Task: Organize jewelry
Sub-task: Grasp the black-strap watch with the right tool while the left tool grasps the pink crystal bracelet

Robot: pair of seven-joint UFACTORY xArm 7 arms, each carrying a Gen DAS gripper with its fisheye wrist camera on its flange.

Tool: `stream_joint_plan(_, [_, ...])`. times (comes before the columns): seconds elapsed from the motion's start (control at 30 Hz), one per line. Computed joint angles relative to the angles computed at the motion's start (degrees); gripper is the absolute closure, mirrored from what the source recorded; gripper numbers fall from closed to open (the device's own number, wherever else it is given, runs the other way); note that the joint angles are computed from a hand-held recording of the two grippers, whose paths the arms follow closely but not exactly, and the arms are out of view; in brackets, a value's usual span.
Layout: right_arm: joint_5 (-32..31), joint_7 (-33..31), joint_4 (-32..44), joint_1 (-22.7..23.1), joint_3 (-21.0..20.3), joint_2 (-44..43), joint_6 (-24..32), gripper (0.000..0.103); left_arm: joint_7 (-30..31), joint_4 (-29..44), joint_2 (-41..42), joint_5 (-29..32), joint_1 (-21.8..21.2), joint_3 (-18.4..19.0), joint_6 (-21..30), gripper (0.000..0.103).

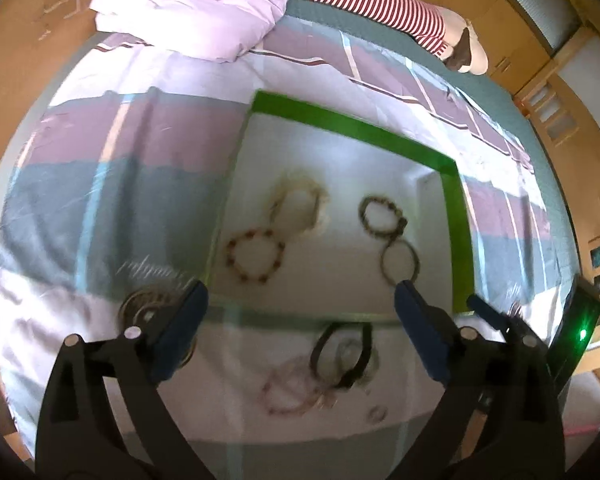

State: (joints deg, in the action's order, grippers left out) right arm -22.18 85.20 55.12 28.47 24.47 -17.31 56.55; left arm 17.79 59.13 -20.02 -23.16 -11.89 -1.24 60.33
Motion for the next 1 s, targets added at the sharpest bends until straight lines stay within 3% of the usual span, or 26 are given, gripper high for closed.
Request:
stream_joint_plan(0.13, [-3.76, 0.87, 6.66, 1.21, 2.49, 5.81, 6.94, 0.022, 2.10, -8.24, -7.77, 0.50, 1.69, 2.11, -1.09, 0.004])
stream_joint_plan(0.23, [-5.99, 1.95, 9.53, 3.75, 2.27, 8.41, 8.73, 0.022, 1.64, -11.32, -10.04, 1.16, 2.67, 3.61, 1.20, 0.004])
stream_joint_plan(0.33, [-5.16, 4.82, 8.08, 5.53, 0.89, 7.64, 4.65, 0.022, 1.87, -12.27, -9.94, 1.24, 3.02, 3.83, 1.41, 0.004])
stream_joint_plan(0.53, [3.69, 5.46, 3.64, 6.57, -1.80, 7.77, -5.17, 0.024, 2.00, -13.16, -10.01, 2.64, 2.65, 2.81, -0.89, 0.004])
stream_joint_plan(0.73, [5.93, 4.85, 3.07, 5.75, -3.15, 10.53, -8.61, 0.044, 3.31, -14.85, -11.63, 6.01, 2.93, 2.15, -2.73, 0.004])
stream_joint_plan(0.8, [6.61, 4.83, 2.28, 5.57, -3.81, 10.97, -10.75, 0.060, 3.66, -14.47, -11.25, 5.52, 2.62, 2.81, -1.94, 0.004])
stream_joint_plan(0.83, [7.24, 4.98, 1.29, 5.33, -4.30, 11.24, -13.46, 0.074, 3.70, -14.35, -11.14, 5.37, 2.58, 2.91, -1.75, 0.004])
stream_joint_plan(0.87, [7.74, 4.72, 1.04, 5.14, -4.64, 11.73, -14.70, 0.082, 3.67, -14.37, -11.13, 5.36, 2.59, 2.83, -1.88, 0.004])
stream_joint_plan(0.93, [6.33, 4.59, 2.31, 4.93, -4.65, 13.22, -13.41, 0.097, 3.67, -14.81, -11.43, 5.75, 2.59, 2.38, -2.58, 0.004])
stream_joint_plan(1.0, [4.21, 4.00, 4.24, 5.46, -4.51, 14.47, -10.46, 0.101, 3.76, -15.48, -12.06, 6.78, 2.53, 1.71, -3.32, 0.004])
